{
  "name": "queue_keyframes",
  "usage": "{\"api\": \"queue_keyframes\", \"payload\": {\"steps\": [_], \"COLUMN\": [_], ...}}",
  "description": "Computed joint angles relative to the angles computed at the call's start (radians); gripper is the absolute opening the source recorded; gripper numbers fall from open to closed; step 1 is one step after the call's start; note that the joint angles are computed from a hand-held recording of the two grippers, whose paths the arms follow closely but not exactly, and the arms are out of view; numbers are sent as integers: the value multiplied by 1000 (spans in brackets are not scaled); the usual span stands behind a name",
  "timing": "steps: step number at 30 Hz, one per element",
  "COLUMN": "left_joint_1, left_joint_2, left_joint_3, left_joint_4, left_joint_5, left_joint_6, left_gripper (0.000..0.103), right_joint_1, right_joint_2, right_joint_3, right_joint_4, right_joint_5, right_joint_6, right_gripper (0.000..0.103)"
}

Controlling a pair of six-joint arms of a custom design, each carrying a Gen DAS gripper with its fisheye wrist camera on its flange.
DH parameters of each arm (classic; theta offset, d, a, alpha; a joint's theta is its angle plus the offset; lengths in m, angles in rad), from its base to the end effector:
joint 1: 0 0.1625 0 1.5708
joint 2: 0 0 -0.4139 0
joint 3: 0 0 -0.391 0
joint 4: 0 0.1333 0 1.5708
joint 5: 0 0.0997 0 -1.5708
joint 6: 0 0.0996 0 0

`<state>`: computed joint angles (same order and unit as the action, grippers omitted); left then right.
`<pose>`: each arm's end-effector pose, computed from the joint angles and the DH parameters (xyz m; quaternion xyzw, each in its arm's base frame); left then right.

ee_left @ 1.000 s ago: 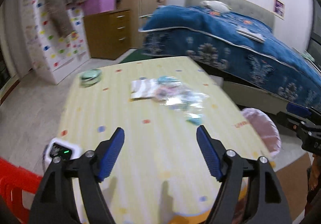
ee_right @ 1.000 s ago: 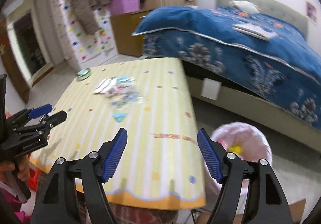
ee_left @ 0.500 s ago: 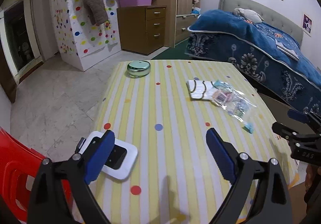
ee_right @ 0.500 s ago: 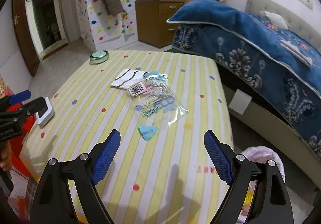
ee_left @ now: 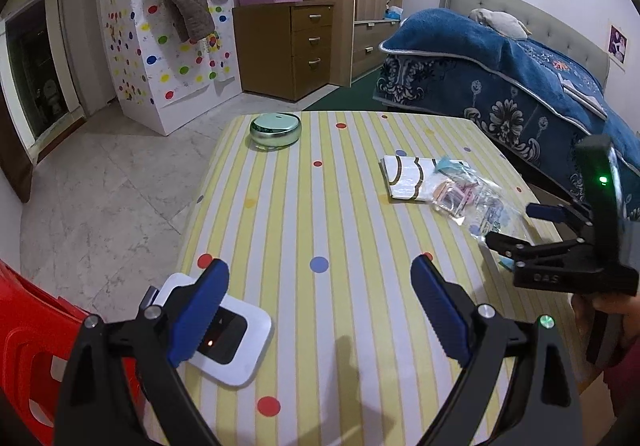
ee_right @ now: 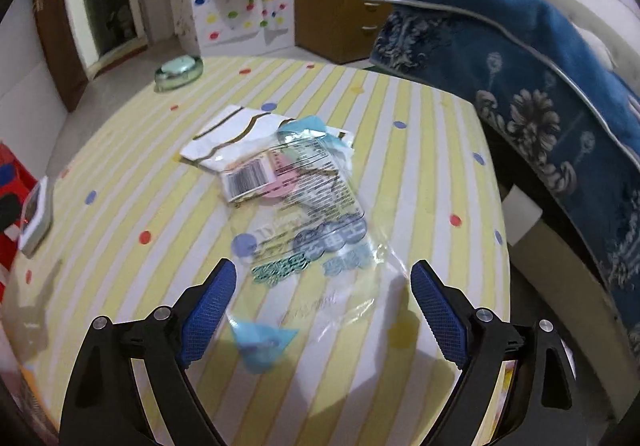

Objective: Collect trash
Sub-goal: 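Grasp the clear snack wrapper by its blue tab with the right gripper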

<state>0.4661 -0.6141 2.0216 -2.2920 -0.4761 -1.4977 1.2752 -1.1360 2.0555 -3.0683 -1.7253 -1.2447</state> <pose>-0.3023 -0.4004 -0.0833 0.0147 0.8228 -0.3959 0.4075 -0.0470 -0.5592 0.1990 0.4171 -0.8601 0.1525 0.2509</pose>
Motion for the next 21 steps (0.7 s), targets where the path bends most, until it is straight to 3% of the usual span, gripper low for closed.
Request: {"api": "queue_keyframes", "payload": {"steps": [3,5,10,13,15,18,21], "left_joint_1": [5,7,9,8,4,-3,-12], "left_joint_2": [6,8,13,13,14,16,22], "left_joint_3": [-5,-7,-10,-12,-13,-13,-13], "left_joint_4": [-9,-13,-15,-13,-4,-4,-7], "left_joint_5": [0,-1,-8,-10,-12,-16,-23], "left_joint_6": [12,16,19,16,9,6,7], "left_gripper": [90,90,90,90,90,90,90], "right_joint_1": [10,11,20,13,5,-9,-20], "right_joint_2": [26,32,34,19,1,-20,-49], "right_joint_3": [-37,-81,-92,-75,-51,-20,21], "right_joint_4": [23,119,158,152,127,86,43], "right_joint_5": [-7,-7,-15,-2,11,17,-3], "right_joint_6": [7,49,10,1,3,22,65], "right_gripper": [92,95,93,85,71,59,56]}}
